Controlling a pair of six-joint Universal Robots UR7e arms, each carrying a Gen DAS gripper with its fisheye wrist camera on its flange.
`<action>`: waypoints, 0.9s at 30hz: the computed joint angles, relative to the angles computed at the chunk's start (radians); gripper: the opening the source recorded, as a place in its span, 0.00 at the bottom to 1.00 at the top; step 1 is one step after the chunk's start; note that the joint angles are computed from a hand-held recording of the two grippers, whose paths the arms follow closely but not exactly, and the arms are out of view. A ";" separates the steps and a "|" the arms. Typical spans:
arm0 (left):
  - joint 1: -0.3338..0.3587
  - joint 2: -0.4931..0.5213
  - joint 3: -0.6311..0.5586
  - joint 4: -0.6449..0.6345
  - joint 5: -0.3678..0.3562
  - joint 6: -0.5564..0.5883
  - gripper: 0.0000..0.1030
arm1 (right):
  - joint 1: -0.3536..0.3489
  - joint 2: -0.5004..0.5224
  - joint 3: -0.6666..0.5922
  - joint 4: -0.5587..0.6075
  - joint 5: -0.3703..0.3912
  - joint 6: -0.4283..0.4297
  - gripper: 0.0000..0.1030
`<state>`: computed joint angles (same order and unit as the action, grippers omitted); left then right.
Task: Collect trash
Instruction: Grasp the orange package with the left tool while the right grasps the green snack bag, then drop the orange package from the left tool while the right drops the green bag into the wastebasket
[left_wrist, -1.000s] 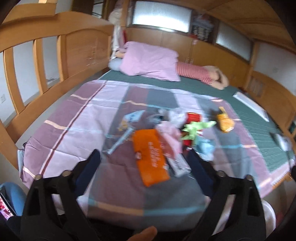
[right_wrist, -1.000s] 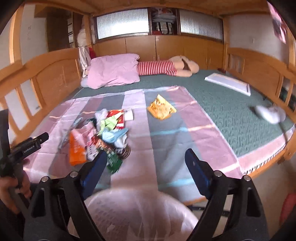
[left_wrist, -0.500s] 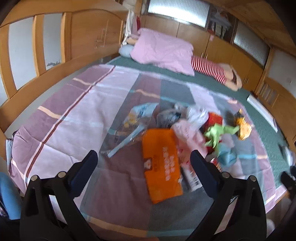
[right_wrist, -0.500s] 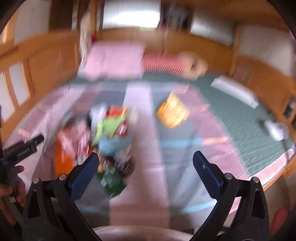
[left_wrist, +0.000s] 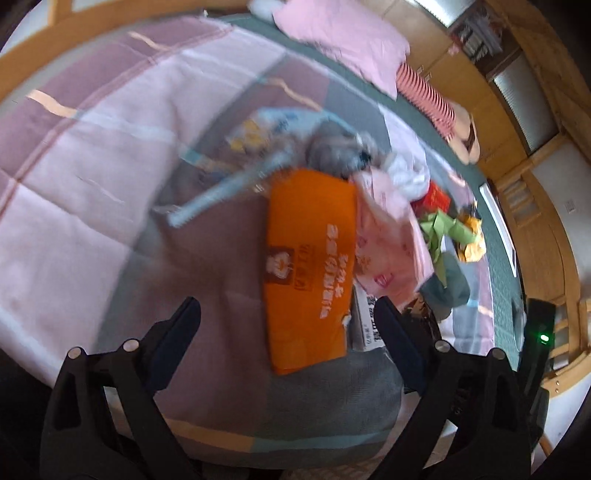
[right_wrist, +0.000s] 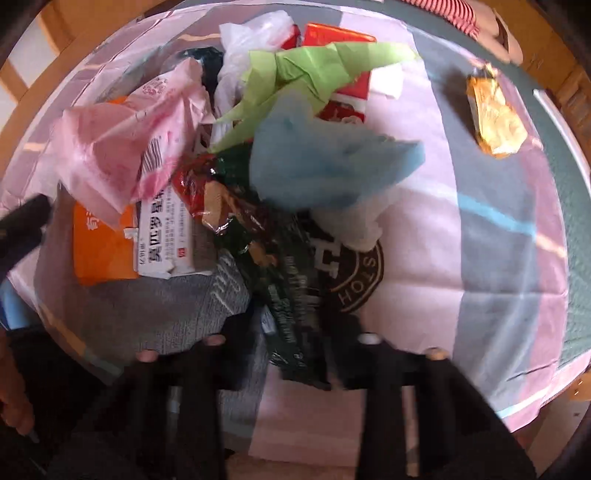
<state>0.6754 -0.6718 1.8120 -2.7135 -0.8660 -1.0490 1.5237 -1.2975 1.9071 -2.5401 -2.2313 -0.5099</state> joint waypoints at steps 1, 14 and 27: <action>0.008 0.009 -0.014 0.009 -0.014 0.008 0.90 | 0.000 -0.017 0.015 -0.017 0.006 -0.015 0.16; -0.029 0.015 0.037 -0.064 0.088 0.064 0.33 | 0.002 -0.235 0.172 -0.235 0.171 -0.130 0.15; -0.254 -0.062 0.203 -0.197 0.309 0.107 0.25 | -0.065 -0.604 0.353 -0.282 0.391 -0.194 0.15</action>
<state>0.4212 -0.7336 2.0152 -2.9102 -0.5568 -0.9424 1.4590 -1.9014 2.2604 -2.8224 -1.8406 -0.7043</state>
